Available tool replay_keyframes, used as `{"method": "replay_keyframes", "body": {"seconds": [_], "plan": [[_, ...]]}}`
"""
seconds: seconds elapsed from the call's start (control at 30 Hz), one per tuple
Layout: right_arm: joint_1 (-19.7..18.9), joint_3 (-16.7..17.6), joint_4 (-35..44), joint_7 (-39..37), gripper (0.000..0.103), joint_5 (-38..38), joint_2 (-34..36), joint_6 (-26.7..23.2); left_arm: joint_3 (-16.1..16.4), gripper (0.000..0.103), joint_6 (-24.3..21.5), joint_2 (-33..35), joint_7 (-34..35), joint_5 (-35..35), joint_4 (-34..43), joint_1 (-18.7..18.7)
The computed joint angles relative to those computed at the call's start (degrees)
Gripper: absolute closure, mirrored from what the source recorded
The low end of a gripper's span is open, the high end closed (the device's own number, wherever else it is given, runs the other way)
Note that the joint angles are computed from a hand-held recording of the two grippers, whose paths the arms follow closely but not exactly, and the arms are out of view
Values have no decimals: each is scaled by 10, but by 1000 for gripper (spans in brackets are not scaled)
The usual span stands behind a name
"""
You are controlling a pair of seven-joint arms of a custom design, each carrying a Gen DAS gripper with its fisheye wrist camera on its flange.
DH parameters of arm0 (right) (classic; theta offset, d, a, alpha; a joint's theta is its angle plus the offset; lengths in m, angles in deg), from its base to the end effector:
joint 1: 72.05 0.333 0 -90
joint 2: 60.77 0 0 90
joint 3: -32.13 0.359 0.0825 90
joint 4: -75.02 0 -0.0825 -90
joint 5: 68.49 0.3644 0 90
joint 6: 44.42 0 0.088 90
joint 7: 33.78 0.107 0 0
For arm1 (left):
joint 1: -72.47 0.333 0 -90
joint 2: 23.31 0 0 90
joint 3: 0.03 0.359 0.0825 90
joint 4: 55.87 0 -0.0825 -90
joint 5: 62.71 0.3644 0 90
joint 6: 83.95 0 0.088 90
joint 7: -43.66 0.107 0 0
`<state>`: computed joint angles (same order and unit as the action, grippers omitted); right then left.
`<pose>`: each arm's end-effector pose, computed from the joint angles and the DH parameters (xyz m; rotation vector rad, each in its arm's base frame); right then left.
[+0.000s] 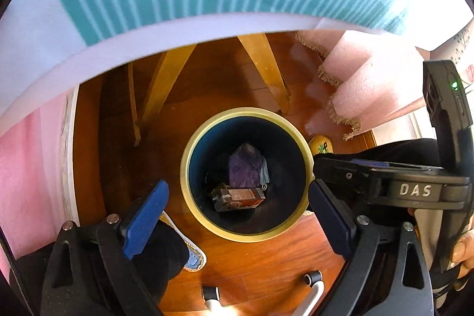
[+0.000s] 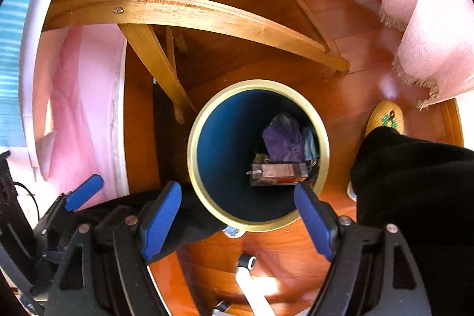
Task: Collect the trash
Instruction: 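Move both tools back over the table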
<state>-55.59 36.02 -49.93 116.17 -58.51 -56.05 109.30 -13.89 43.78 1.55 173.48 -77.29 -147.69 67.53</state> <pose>0.5352 0.1918 0.4527 -0.9790 2.5304 0.1080 0.6634 -0.2052 0.4548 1.0773 -2.8792 0.5787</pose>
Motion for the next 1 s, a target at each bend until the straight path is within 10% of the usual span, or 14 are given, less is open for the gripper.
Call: {"method": "replay_keyframes", "body": {"seconds": [0.6, 1.0], "plan": [[13, 2, 22, 38, 24, -105, -22, -68, 0, 9, 31, -41, -9, -61, -26, 28], [20, 17, 80, -137, 24, -72, -73, -175, 4, 9, -24, -108, 105, -103, -31, 48]]}}
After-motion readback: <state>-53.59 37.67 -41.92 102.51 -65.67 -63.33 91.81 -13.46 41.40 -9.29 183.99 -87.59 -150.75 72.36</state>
